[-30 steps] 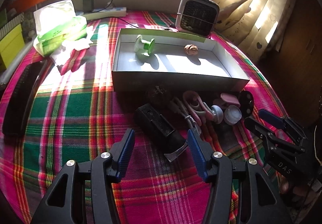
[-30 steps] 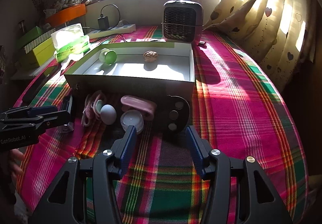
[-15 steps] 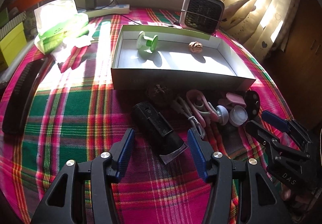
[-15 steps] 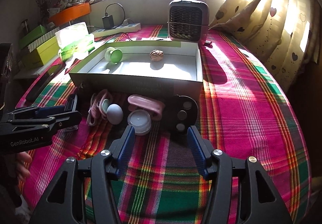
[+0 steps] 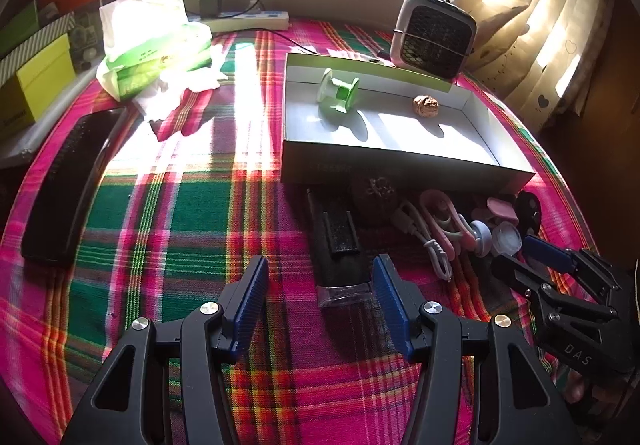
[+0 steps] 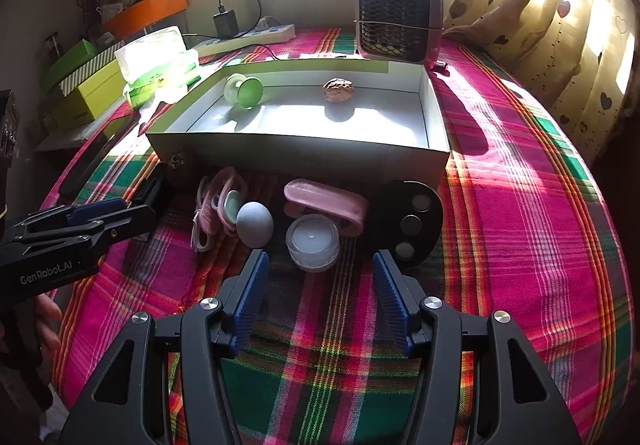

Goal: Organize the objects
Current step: 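Lower the left tool over the black flashlight while the right tool approaches the white tealight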

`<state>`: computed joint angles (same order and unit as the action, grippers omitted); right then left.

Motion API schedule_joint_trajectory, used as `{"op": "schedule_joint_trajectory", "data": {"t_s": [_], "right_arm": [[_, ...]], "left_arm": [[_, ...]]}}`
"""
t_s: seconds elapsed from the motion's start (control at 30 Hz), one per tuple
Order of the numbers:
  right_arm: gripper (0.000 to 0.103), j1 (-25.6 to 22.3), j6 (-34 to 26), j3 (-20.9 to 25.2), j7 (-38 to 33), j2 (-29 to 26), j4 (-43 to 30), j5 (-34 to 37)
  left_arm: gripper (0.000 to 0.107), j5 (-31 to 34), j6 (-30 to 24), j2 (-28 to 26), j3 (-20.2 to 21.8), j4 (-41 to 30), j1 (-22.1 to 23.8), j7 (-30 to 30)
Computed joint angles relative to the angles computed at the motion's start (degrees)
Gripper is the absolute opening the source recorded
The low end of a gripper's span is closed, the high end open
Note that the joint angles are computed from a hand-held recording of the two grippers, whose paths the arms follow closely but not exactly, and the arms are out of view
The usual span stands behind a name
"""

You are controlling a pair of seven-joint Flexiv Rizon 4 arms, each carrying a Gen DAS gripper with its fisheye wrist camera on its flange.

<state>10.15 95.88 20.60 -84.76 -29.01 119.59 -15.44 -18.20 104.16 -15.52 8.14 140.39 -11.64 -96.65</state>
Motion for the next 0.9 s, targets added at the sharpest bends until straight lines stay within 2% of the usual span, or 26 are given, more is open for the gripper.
{"op": "schedule_joint_trajectory", "data": {"t_s": [0.23,0.5,0.6,0.73,0.9], "right_arm": [[0.055,3.9,-0.53,-3.76,1.7,0.08,-0.8,0.29],[0.055,5.34,-0.58,-5.34,2.57,0.11,-1.04,0.27],[0.049,7.32,-0.17,-7.71,3.44,0.51,-0.65,0.22],[0.042,7.81,0.04,-8.44,3.95,0.62,-0.51,-0.01],[0.036,9.17,0.49,-9.98,4.13,0.93,0.05,-0.64]], "left_arm": [[0.053,-1.26,-1.76,-0.78,4.02,-1.49,-3.69,0.96],[0.053,0.34,-2.54,-0.95,2.36,-2.38,-0.92,0.24],[0.053,0.57,-3.12,-1.28,4.52,-3.0,-2.91,0.15],[0.053,1.28,-2.57,-0.95,2.33,-2.56,-0.48,-0.63],[0.051,1.67,-2.58,-0.98,2.59,-2.58,-0.55,-0.86]]}}
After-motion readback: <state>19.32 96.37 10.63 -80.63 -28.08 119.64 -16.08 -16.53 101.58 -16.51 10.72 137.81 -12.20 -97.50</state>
